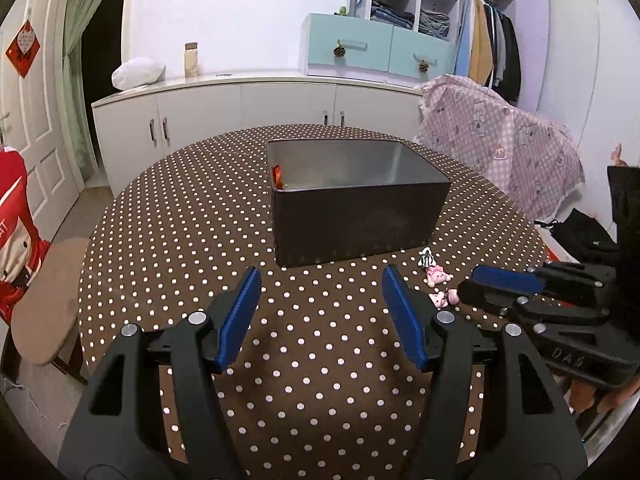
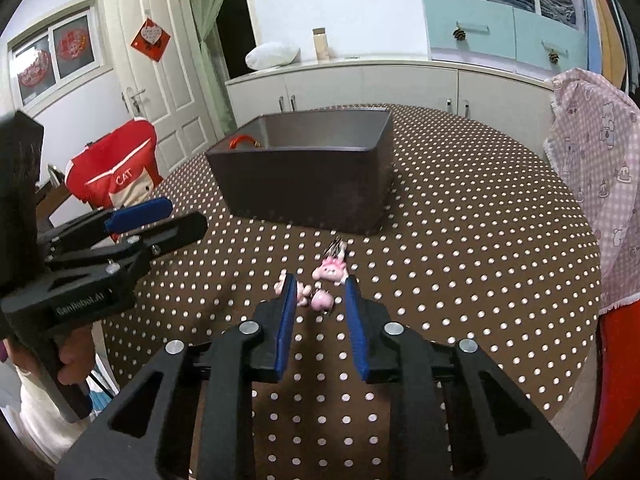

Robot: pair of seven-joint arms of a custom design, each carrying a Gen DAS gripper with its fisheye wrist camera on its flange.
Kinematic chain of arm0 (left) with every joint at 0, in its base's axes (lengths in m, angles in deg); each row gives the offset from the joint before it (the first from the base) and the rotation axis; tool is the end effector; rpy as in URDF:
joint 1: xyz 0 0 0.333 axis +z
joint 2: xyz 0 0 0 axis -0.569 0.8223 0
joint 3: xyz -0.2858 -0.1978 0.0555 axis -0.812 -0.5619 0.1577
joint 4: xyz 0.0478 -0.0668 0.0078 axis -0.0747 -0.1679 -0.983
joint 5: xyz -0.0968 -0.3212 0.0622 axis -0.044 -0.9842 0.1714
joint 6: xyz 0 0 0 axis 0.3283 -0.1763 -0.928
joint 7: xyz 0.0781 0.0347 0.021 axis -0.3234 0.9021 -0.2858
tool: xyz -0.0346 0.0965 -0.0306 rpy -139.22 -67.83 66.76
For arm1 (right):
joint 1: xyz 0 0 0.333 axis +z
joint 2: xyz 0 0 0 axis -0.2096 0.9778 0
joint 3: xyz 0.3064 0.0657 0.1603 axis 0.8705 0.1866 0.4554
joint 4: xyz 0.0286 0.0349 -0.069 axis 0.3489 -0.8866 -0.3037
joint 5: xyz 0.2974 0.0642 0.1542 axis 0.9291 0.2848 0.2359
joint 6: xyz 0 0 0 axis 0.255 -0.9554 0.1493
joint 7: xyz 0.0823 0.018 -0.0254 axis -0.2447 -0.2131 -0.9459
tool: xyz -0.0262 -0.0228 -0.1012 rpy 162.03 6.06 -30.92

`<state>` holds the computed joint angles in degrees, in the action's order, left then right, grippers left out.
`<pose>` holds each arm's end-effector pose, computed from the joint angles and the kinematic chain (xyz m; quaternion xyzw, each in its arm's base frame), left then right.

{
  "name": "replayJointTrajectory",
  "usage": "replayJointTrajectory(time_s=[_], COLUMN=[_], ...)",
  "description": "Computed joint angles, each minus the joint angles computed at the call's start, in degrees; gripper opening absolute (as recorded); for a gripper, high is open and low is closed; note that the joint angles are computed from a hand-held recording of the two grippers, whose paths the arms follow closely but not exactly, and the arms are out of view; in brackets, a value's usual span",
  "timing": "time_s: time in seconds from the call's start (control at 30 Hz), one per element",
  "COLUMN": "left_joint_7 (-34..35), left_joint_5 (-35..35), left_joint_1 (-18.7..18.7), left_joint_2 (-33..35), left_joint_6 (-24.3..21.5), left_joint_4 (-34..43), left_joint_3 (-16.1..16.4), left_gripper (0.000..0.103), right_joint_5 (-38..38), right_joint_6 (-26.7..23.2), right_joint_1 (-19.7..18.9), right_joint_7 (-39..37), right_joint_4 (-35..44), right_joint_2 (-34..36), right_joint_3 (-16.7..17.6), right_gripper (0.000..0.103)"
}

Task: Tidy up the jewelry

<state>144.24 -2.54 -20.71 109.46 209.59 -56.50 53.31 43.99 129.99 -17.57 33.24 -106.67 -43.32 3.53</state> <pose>0.6334 -0.1640 0.4570 -0.4927 0.7369 -0.4057 0.2227 0.5895 0.1311 0.4378 -0.6862 0.5926 -0.2073 0.3674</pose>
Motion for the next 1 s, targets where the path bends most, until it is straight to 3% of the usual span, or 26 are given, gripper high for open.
replayJointTrajectory(time_s=[0.07,0.2,0.27,0.37,0.43,0.6,0.7,0.8,1.0], left_joint_7=[-0.1,-0.4,-0.2,0.5,1.4,4.4,5.6,8.8,14.4], left_joint_5=[0.0,0.0,-0.2,-0.8,-1.1,-2.6,-3.6,-5.3,-9.0], left_joint_1=[-0.1,-1.8,-2.0,-2.1,-1.8,-1.2,-4.2,-3.7,-5.9], left_joint_2=[-0.1,-0.5,-0.3,0.1,0.4,1.5,1.6,2.8,4.6], left_joint_6=[0.0,-0.3,-1.0,-1.8,-2.4,-4.3,-5.6,-8.5,-13.8], left_joint_4=[-0.2,-0.3,0.2,0.8,1.1,2.4,3.7,5.5,9.4], left_joint_3=[0.2,2.0,2.0,1.2,0.2,-2.3,-0.1,-2.5,-3.3], left_gripper=[0.063,0.063,0.063,0.063,0.063,0.063,0.063,0.063,0.063], right_joint_5=[0.2,0.8,0.8,1.2,1.7,2.0,1.1,-0.8,-4.5], right_joint_6=[-0.7,-0.5,-0.7,-1.0,-0.8,0.6,2.8,4.5,5.4], right_joint_1=[2.5,3.8,6.0,3.5,3.9,-0.9,-3.3,-4.4,-4.5], right_joint_7=[0.3,-0.4,-0.4,-0.7,-0.6,-0.2,1.4,3.7,8.0], right_joint_4=[0.3,0.9,1.1,1.4,1.3,0.1,-1.5,-2.7,-2.8], right_joint_2=[0.1,0.9,0.8,1.0,0.8,0.1,-1.0,-2.0,-2.4], right_joint_3=[-2.8,-4.1,-6.4,-3.9,-4.5,-0.1,1.5,1.8,-0.2], right_gripper=[0.019,0.012,0.011,0.011,0.011,0.011,0.011,0.011,0.011])
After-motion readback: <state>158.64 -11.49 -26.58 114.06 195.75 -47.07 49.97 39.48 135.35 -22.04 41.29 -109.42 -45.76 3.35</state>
